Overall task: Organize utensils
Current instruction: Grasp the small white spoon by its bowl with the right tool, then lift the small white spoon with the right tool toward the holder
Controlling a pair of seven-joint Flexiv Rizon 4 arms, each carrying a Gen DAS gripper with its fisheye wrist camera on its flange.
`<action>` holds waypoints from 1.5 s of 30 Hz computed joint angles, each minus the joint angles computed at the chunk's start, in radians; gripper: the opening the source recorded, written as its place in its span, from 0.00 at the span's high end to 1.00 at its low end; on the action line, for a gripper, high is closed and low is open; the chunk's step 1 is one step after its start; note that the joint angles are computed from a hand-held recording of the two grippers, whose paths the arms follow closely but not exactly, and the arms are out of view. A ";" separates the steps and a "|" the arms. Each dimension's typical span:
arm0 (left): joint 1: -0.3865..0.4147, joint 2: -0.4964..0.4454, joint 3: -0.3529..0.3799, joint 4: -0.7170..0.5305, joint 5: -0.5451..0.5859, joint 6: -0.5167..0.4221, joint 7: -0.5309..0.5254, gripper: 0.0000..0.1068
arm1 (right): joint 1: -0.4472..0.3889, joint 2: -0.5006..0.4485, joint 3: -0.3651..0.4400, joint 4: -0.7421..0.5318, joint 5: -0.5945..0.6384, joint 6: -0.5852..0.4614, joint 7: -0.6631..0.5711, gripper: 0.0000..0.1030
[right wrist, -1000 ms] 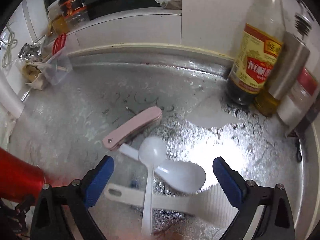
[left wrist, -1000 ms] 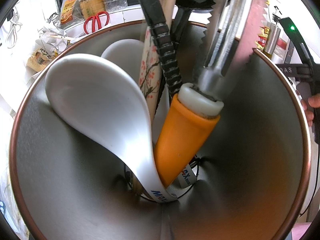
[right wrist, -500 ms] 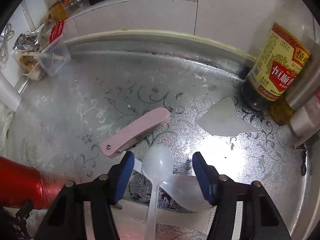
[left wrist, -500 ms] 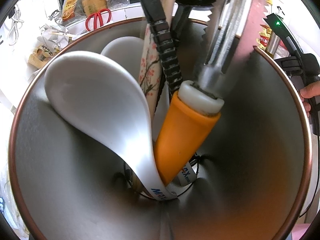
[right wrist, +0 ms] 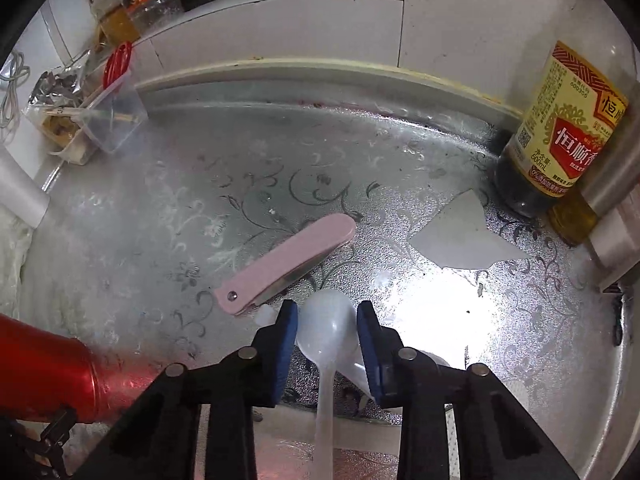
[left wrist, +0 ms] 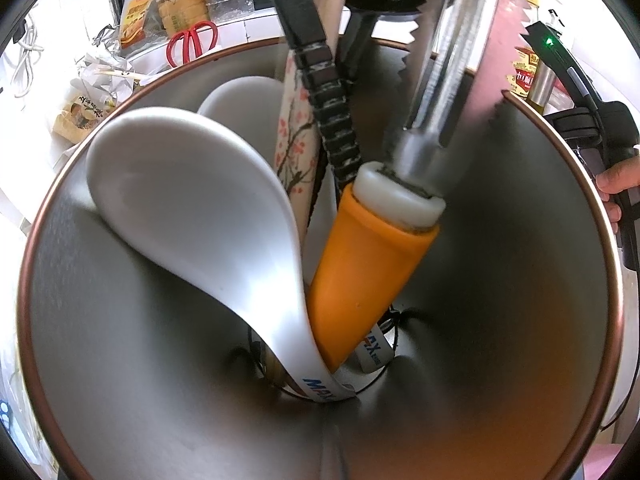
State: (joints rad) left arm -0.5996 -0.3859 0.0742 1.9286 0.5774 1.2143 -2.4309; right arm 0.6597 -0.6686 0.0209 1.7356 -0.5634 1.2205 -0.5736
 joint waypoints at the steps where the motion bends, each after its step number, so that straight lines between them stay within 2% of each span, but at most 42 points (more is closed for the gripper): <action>1: 0.002 0.000 -0.001 -0.001 -0.001 0.000 0.003 0.16 | 0.005 0.001 -0.006 0.004 -0.005 0.004 0.004 0.68; 6: 0.004 0.000 -0.003 0.000 -0.004 0.004 0.010 0.16 | 0.044 0.036 -0.069 0.069 -0.058 0.084 0.085 0.70; 10: 0.003 0.000 -0.002 -0.001 -0.005 0.005 0.013 0.16 | 0.117 0.092 -0.187 0.159 -0.167 0.191 0.225 0.74; 15: 0.002 -0.001 -0.002 -0.003 -0.005 0.003 0.015 0.16 | 0.230 0.155 -0.369 0.268 -0.336 0.332 0.427 0.75; 16: 0.001 0.000 -0.002 -0.004 -0.006 0.001 0.015 0.16 | 0.233 0.161 -0.375 0.277 -0.349 0.339 0.438 0.75; 18: 0.000 0.000 -0.002 -0.006 -0.006 -0.003 0.015 0.16 | 0.211 0.167 -0.345 0.281 -0.352 0.325 0.430 0.75; 23: 0.002 0.000 -0.004 -0.006 -0.010 -0.003 0.013 0.16 | 0.054 0.127 -0.117 0.199 -0.243 0.176 0.276 0.74; 26: 0.000 0.001 -0.004 -0.009 -0.014 -0.012 0.004 0.16 | 0.004 0.086 -0.037 0.129 -0.183 0.104 0.170 0.72; 27: 0.000 0.001 -0.005 -0.009 -0.016 -0.014 0.001 0.16 | -0.016 0.071 -0.004 0.106 -0.151 0.083 0.127 0.65; 28: 0.000 0.001 -0.005 -0.009 -0.017 -0.017 -0.003 0.16 | -0.035 0.057 0.030 0.081 -0.114 0.054 0.079 0.53; 30: -0.002 0.002 -0.005 -0.010 -0.018 -0.023 -0.013 0.16 | -0.035 0.042 0.035 0.061 -0.090 0.044 0.032 0.49; 41: -0.015 0.001 -0.010 -0.027 -0.010 -0.076 -0.103 0.16 | -0.049 -0.022 0.079 -0.029 0.027 -0.025 -0.241 0.49; 45: -0.012 0.004 -0.018 -0.026 -0.017 -0.095 -0.137 0.16 | -0.064 -0.026 0.084 -0.008 0.066 0.033 -0.294 0.63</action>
State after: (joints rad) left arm -0.6115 -0.3815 0.0561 1.9029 0.5605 1.1188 -2.5680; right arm 0.5960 -0.6945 0.1046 1.7277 -0.4974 1.2534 -0.8677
